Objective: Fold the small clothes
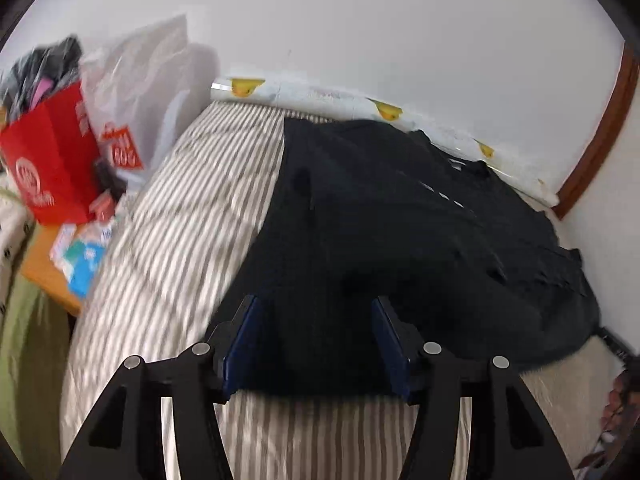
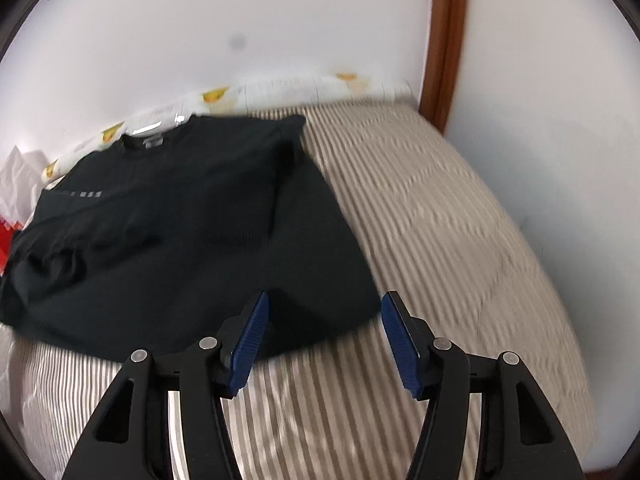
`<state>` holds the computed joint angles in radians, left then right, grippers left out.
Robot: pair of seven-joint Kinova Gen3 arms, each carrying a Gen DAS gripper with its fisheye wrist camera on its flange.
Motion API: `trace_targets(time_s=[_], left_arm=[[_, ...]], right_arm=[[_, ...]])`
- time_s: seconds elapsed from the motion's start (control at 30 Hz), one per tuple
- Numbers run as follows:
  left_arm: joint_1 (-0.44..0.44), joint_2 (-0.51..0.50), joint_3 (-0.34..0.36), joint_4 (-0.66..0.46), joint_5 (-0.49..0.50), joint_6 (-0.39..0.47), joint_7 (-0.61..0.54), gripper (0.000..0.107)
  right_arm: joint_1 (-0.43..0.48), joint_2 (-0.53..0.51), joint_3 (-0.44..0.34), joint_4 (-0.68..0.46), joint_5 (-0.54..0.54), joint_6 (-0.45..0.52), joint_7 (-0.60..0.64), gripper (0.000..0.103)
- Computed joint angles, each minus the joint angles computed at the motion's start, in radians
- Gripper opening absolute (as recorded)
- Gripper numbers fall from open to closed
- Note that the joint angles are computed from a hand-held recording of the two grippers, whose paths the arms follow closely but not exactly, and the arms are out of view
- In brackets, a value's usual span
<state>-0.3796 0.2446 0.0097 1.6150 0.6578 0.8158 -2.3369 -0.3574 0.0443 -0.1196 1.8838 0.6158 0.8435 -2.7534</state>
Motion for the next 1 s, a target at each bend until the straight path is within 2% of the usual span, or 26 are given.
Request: trace_targets(time_s=[0.07,0.33,0.53,0.7,0.8,0.87,1.0], left_arm=[[-0.044,-0.018,0.000,0.049,0.067,0.014,-0.062,0.055],[-0.117,0.009,-0.044,0.111,0.161,0.120,-0.128,0.055],[-0.178,0.084,-0.032,0.081,0.284,0.212,-0.144,0.058],[-0.199,0.140,-0.016,0.043,0.345,0.256,-0.119,0.063],[-0.197,0.156,-0.008,0.033,0.364,0.247,-0.093,0.063],[-0.184,0.158,-0.004,0.028,0.363,0.219,-0.075,0.063],[-0.123,0.122,-0.002,0.045,0.301,0.105,-0.051,0.062]], right_arm=[[0.003,-0.012,-0.002,0.037,-0.026,-0.019,-0.013,0.058],[0.028,-0.056,-0.014,0.110,-0.083,-0.103,-0.035,0.058],[0.037,-0.054,-0.023,0.091,-0.068,-0.094,-0.046,0.059],[0.068,-0.058,-0.001,0.082,-0.105,-0.162,-0.031,0.062],[0.088,-0.042,0.011,0.068,-0.130,-0.186,-0.025,0.072],[0.100,-0.032,0.024,0.070,-0.140,-0.216,-0.034,0.072],[0.140,-0.004,0.057,0.070,-0.251,-0.292,0.029,0.072]])
